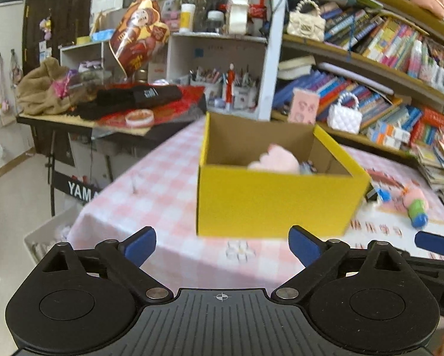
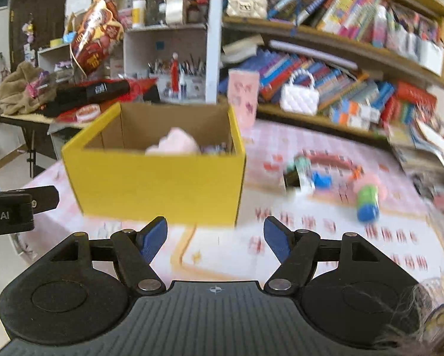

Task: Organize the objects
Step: 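Withdraw both grippers from the box toward the remaining toys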

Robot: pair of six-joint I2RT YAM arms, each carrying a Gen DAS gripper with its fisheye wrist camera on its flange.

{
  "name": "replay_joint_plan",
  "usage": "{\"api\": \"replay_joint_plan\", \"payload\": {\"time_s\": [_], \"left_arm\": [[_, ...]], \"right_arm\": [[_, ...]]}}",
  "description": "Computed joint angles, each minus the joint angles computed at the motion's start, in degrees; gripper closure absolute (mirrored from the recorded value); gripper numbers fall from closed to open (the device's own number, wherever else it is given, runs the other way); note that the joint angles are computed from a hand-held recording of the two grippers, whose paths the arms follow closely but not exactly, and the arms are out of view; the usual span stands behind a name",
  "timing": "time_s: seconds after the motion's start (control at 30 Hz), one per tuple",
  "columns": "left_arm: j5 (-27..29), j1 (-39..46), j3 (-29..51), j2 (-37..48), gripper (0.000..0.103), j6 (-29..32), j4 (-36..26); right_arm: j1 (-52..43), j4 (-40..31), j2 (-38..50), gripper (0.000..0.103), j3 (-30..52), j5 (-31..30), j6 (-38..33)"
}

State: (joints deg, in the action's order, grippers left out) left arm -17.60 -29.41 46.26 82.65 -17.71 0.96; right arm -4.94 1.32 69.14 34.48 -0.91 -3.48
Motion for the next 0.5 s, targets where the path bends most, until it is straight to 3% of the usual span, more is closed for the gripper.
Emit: {"api": "replay_joint_plan", "payload": {"time_s": [0.5], "left_arm": [[-3.21, -8.06, -6.29, -3.58, 0.005, -0.3, -1.87]], "right_arm": [[-0.46, -10.0, -13.03, 0.03, -9.04, 6.73, 5.17]]}}
